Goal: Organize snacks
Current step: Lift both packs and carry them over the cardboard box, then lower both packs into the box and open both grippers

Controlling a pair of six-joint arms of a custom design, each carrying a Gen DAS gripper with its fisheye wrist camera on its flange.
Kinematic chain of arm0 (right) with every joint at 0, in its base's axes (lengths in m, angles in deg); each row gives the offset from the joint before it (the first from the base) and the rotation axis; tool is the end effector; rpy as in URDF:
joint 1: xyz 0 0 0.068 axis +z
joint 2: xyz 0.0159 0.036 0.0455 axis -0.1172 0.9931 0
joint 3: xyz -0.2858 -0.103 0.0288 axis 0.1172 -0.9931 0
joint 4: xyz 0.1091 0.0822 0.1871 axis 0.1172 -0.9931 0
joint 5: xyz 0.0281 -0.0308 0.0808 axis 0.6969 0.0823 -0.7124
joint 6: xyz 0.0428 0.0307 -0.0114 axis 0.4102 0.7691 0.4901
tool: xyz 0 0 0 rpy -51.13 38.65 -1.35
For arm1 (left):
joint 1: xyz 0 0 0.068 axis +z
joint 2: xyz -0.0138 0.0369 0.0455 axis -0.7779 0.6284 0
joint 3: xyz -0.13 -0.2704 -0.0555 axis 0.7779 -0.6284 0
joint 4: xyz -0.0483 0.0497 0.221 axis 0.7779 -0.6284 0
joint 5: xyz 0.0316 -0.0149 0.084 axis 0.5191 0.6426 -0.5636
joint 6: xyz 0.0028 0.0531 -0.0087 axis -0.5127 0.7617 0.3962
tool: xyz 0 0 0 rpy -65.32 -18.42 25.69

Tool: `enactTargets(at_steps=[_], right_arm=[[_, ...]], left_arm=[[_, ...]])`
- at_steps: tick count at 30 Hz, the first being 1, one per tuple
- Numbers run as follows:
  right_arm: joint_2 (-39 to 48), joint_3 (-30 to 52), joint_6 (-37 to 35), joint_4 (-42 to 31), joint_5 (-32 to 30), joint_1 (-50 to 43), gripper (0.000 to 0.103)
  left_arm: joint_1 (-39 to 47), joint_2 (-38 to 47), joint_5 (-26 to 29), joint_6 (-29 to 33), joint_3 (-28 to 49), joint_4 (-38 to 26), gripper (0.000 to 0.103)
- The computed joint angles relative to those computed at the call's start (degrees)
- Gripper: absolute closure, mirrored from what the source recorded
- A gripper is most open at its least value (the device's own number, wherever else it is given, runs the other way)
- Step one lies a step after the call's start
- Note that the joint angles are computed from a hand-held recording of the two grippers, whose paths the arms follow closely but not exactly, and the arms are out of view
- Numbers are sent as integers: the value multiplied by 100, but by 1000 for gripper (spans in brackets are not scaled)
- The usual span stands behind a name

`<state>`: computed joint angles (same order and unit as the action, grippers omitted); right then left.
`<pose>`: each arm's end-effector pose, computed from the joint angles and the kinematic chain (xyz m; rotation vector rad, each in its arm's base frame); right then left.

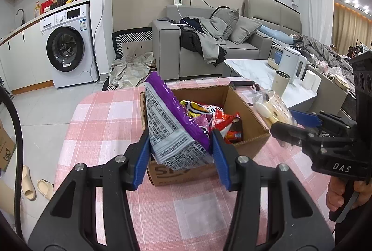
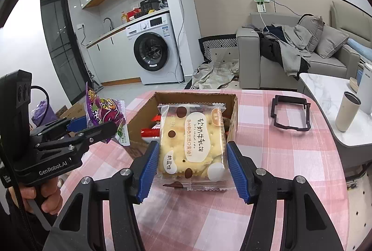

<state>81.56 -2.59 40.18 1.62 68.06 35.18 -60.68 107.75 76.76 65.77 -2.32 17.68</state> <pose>0.2230 0.1820 0.2464 0.0047 2.1904 0.2872 0.3413 -0.0674 0.2602 0.4797 2.1493 -0.3151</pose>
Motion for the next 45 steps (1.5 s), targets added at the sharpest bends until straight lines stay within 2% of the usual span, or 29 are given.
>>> enactTargets(at_steps=[11, 18, 24, 36, 45], right_arm=[[385, 457, -278, 96, -499, -537, 44], [567, 559, -354, 231, -681, -758, 44], [770, 687, -402, 309, -810, -920, 44], [1255, 880, -401, 603, -1057, -1112, 44], [1670, 1128, -427, 684, -1201, -1238, 44]], left_arm=[[-61, 818, -88, 11, 995, -223, 56], [-95, 1321, -159, -14, 1600, -312, 56], [-133, 1479, -203, -24, 1790, -350, 56], [-166, 2436, -300, -66, 2894, -665, 56], [-152, 2864, -313, -13, 3137, -620, 56]])
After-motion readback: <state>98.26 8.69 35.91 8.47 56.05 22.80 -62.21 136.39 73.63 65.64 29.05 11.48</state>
